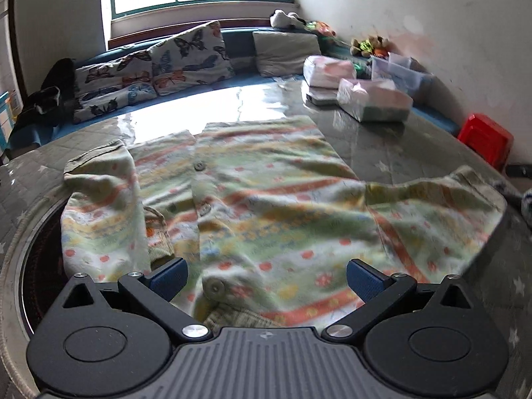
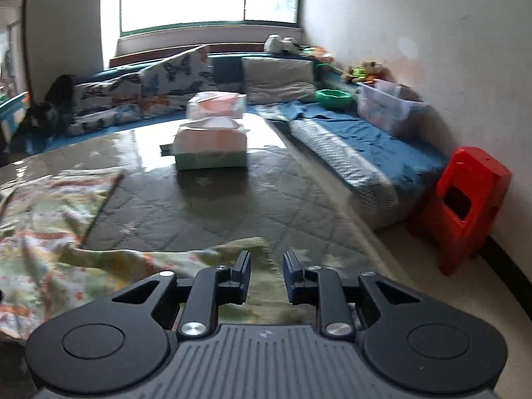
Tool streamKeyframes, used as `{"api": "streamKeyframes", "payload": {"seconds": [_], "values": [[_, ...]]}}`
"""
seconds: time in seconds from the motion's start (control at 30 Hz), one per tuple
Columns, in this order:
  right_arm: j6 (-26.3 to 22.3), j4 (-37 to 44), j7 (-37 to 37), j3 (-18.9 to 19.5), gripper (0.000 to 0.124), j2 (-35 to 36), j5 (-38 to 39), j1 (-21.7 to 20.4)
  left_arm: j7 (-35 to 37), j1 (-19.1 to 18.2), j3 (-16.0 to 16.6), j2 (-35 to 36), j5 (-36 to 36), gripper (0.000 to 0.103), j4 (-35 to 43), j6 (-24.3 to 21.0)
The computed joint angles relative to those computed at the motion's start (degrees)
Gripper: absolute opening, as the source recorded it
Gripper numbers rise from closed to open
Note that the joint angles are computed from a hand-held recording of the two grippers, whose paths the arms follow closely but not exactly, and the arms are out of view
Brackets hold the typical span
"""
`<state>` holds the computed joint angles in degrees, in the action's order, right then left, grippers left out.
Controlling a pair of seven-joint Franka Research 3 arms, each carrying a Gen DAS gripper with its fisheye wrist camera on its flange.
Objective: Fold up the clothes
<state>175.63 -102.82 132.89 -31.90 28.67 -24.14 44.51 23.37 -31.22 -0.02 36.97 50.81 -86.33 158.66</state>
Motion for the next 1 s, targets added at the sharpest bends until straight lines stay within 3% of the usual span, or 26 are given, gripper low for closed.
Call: {"api": "streamKeyframes", "payload": {"seconds": [0.17, 0.27, 0.37, 0.5, 0.73, 0.83, 1.0], "values": [[-0.47, 6.21, -11.05, 14.94, 0.029, 3.26, 7.95, -11.61, 1.87, 0.5, -1.03, -0.53, -1.18, 0.103, -1.38, -0.45], [-2.25, 10.17, -15.58, 19.96, 0.031, 6.27, 12.69, -15.25, 3.03, 0.88, -1.53, -0.83, -2.04, 0.103, -2.28, -0.75], [-4.26, 12.91, -17.15, 20.04, 0.032, 8.65, 15.68, -15.16, 3.41, 1.27, -1.73, -1.32, -2.75, 0.103, -3.53, -0.32], [-3.6, 14.46, -15.79, 15.44, 0.032, 10.79, 16.43, -12.21, 3.03, 1.46, -1.63, -2.03, -3.04, 0.103, -5.15, 0.83], [-5.27, 18.37, -16.94, 14.25, 0.032, 13.22, 17.59, -12.08, 1.41, 0.98, -0.92, -3.58, -1.41, 0.103, -7.92, 2.85], [-3.77, 16.04, -16.42, 13.65, 0.036, 11.56, 16.94, -10.73, 1.54, 1.29, -1.28, -3.96, -1.47, 0.103, -8.34, 2.85], [-0.86, 12.89, -24.0, 21.66, 0.043, 8.53, 19.28, -14.66, 1.57, 1.42, -1.29, -4.4, -1.25, 0.103, -8.52, 3.26]]}}
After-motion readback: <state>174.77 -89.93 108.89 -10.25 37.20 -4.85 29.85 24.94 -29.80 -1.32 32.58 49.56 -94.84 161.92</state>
